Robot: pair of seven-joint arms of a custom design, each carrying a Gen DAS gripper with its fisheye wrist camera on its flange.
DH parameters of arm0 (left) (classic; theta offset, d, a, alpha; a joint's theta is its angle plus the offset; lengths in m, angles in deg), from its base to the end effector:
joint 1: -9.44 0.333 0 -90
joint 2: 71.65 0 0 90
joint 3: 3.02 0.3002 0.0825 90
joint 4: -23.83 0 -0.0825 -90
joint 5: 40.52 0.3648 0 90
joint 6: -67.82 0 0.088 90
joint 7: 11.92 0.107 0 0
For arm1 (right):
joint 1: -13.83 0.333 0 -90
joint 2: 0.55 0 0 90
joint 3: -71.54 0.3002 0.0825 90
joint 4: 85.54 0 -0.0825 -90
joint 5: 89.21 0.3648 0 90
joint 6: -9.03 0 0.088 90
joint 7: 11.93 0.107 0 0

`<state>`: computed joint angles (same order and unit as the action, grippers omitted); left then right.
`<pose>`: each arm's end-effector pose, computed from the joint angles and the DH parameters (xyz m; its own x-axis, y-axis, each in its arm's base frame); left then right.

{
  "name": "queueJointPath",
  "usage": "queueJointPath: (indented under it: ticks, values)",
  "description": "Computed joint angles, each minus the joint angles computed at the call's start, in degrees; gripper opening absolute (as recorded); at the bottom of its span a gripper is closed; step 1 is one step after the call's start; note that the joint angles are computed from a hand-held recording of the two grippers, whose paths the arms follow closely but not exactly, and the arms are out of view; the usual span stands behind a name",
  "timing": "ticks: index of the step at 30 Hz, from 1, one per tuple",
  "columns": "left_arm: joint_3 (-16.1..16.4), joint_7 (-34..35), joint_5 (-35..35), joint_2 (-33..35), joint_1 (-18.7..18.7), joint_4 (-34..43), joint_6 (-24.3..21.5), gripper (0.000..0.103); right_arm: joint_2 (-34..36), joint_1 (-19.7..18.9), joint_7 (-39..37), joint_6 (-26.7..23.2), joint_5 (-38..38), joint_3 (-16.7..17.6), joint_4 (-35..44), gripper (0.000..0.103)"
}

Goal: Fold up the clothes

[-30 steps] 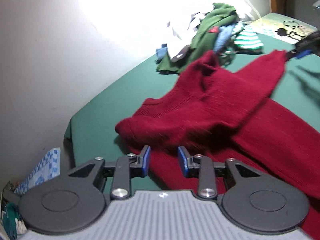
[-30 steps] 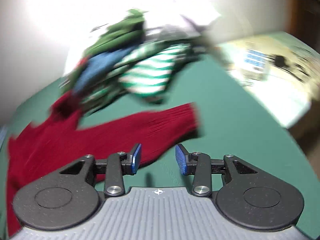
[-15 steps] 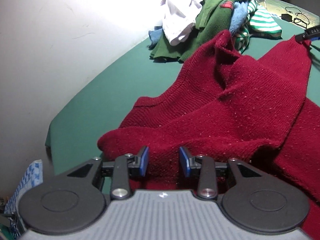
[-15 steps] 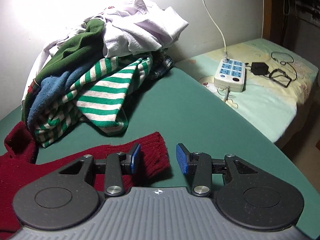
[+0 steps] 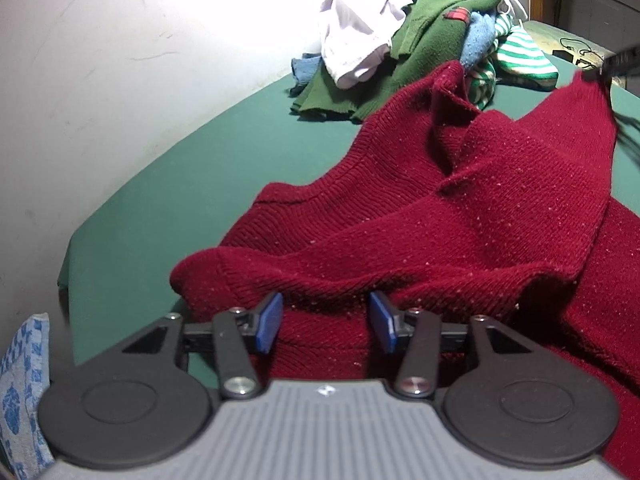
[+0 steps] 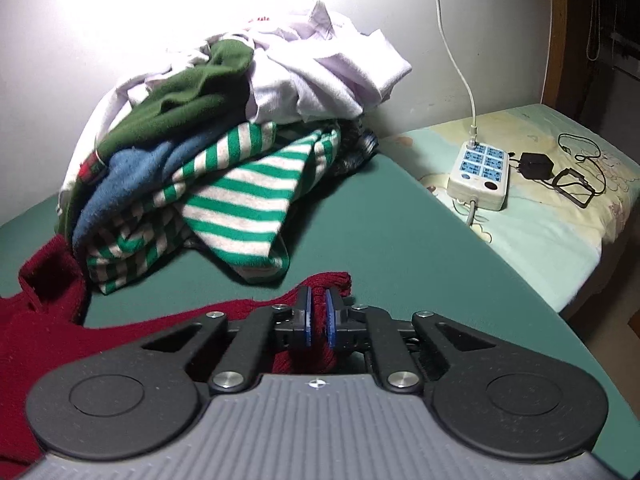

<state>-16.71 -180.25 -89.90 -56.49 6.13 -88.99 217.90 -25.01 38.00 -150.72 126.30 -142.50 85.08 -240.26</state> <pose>0.5933 -0.1555 0.3726 -0.9342 -0.2732 -0.2296 -0.0820 0.7906 -0.6069 0.3129 0.1803 0.3608 -0.8551 -0.5022 -0.1286 -0.2356 0.5974 -0.7665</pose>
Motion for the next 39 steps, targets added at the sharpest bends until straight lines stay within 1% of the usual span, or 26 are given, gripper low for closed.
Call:
queueJointPath:
  ticks: [3,7,10,11,13,14,16,18,20,23,26,27,29,30,33,35,37,39]
  values:
    - [-0.1,1.5,-0.9,-0.3,0.6,0.2,-1.1,0.05,-2.3,0.9,-0.3,-6.1,-0.8,2.7,1.7,0.008]
    - [0.4,2.0,-2.0,-1.1,1.8,1.5,-6.7,0.049,-4.4,3.0,-1.6,-15.2,-1.6,5.6,4.3,0.007]
    - [0.7,2.6,-2.1,-1.5,1.7,2.0,-8.9,0.049,-4.8,4.4,-0.3,-20.7,-1.1,6.7,5.6,0.007]
    - [0.8,3.0,-1.7,-1.4,1.5,2.0,-9.0,0.049,-4.8,4.7,0.8,-22.4,-0.8,7.1,6.0,0.007]
    - [1.0,3.5,-0.7,-1.2,1.2,2.1,-9.2,0.05,-3.7,5.5,3.3,-27.7,-0.2,8.6,7.5,0.007]
    - [1.2,3.0,0.3,-0.9,0.8,2.2,-9.1,0.052,-3.2,6.0,4.4,-29.8,0.2,9.0,8.2,0.007]
    - [1.5,1.5,2.7,0.3,-0.1,2.2,-7.3,0.052,-3.0,7.4,5.7,-30.6,1.0,8.0,8.1,0.007]
    - [0.9,2.2,1.7,0.8,0.2,2.2,-7.0,0.053,-3.2,8.4,6.0,-27.9,1.4,5.9,7.2,0.007]
    - [0.8,1.3,2.3,0.9,0.2,2.6,-7.3,0.053,-3.3,8.7,6.3,-25.3,1.7,4.6,6.4,0.007]
    - [0.6,1.3,2.6,0.7,0.3,3.2,-8.4,0.052,-2.8,8.1,7.6,-23.9,0.2,4.6,6.7,0.007]
    - [0.5,1.8,3.2,1.0,0.2,4.2,-9.4,0.053,-4.8,7.8,9.5,-21.1,-4.5,4.9,6.1,0.007]
    - [0.5,1.4,3.7,1.3,-0.1,4.6,-9.3,0.053,-6.1,7.6,10.9,-18.9,-6.5,4.8,5.5,0.007]
    - [1.1,-1.7,6.5,2.8,-1.0,6.3,-9.5,0.054,-8.3,6.9,13.6,-13.9,-11.0,4.7,4.7,0.007]
    - [1.2,-3.4,7.2,3.6,-1.0,7.3,-10.1,0.058,-9.2,6.3,14.8,-11.2,-13.6,4.6,4.6,0.007]
    - [1.4,-8.3,8.9,5.8,-0.7,10.5,-13.0,0.06,-11.1,4.1,18.9,-1.5,-22.6,4.5,4.7,0.007]
    - [1.4,-11.0,9.4,6.7,-0.3,12.0,-14.7,0.06,-10.8,2.4,20.9,5.2,-28.8,4.2,5.9,0.007]
    - [1.1,-11.7,9.0,6.4,0.2,11.6,-14.7,0.059,-9.5,0.8,24.3,11.6,-35.0,4.1,7.7,0.008]
    - [0.9,-11.5,8.1,5.6,0.9,10.6,-14.6,0.056,-7.2,-0.3,28.1,16.8,-40.5,4.0,10.1,0.008]
